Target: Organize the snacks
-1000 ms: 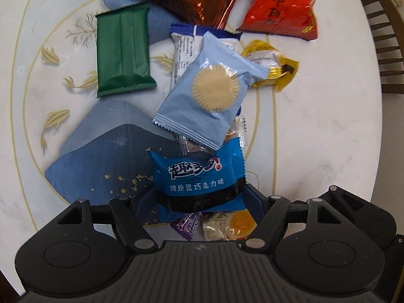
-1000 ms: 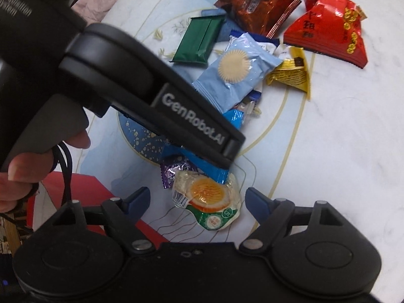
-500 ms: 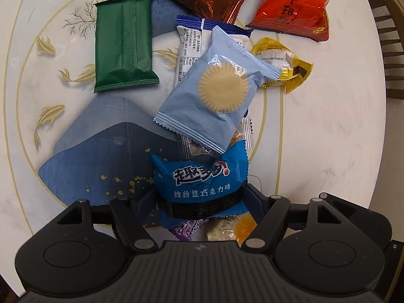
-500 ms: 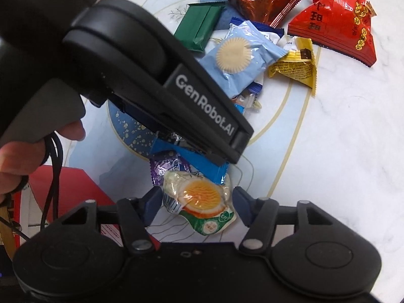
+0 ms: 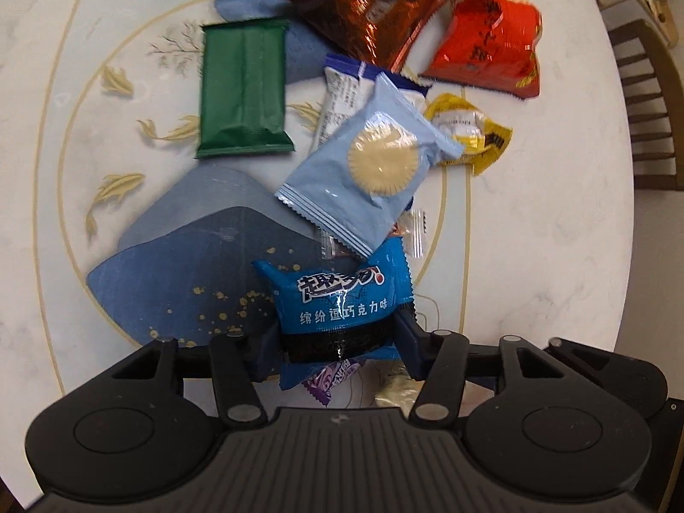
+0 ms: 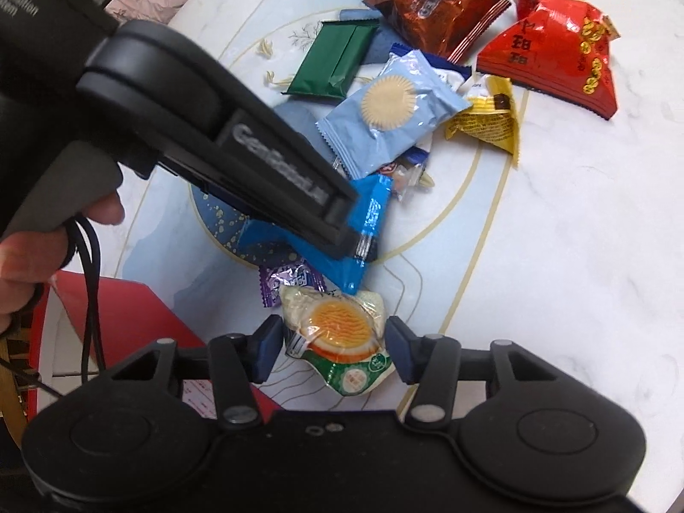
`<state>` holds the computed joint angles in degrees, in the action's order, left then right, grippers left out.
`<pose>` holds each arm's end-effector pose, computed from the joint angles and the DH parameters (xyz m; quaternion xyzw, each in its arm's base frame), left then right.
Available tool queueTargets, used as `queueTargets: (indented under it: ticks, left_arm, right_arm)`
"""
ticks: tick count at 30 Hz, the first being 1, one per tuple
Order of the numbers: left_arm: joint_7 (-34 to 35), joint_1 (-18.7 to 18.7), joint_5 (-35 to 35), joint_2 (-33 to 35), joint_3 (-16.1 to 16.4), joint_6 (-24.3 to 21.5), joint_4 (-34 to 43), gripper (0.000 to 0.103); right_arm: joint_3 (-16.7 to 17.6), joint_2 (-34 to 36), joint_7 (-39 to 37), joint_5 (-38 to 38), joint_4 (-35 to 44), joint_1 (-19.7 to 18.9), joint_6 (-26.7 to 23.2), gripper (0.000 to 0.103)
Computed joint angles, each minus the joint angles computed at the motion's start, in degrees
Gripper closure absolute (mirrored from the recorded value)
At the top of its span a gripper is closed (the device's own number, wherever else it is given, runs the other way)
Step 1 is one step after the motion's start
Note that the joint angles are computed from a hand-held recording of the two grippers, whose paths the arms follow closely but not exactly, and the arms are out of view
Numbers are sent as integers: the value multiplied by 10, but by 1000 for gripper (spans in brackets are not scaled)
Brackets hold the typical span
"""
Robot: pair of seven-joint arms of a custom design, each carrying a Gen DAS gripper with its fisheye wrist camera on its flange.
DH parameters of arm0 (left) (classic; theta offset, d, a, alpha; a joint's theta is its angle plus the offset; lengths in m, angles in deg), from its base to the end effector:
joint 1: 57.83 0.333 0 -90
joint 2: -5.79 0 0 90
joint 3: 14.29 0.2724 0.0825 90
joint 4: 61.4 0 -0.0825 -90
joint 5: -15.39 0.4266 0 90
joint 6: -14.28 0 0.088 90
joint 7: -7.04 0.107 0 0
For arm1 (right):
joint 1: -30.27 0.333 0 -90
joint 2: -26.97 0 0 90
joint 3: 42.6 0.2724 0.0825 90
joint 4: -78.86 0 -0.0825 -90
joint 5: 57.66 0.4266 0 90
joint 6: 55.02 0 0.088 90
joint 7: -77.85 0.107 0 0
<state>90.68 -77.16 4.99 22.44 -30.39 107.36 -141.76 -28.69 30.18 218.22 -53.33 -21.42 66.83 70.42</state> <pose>0.5468 -0.3864 0.4972 0.5127 -0.8482 0.0272 0.1302 0.4156 0.5037 0.5159 -0.6819 0.7049 0.0588 0.1862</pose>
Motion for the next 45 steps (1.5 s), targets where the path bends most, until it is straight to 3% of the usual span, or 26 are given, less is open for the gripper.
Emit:
queueTargets:
  ticks: [16, 29, 34, 41, 45]
  left_arm:
    - [16, 48, -100, -107, 17, 50, -98, 55]
    - [84, 68, -180, -232, 47, 49, -174, 57]
    - [118, 68, -201, -288, 65, 39, -210, 67]
    - [162, 62, -192, -357, 77, 34, -273, 67]
    - [167, 57, -175, -354, 74, 31, -273, 67]
  right_arm:
    - [14, -81, 103, -79, -41, 2, -1, 53]
    - [49, -126, 186, -152, -25, 9, -31, 53]
    - [62, -119, 206, -182, 3, 21, -49, 53]
    - [74, -108, 241, -215, 27, 43, -69, 53]
    - [79, -116, 266, -229, 21, 53, -77, 53]
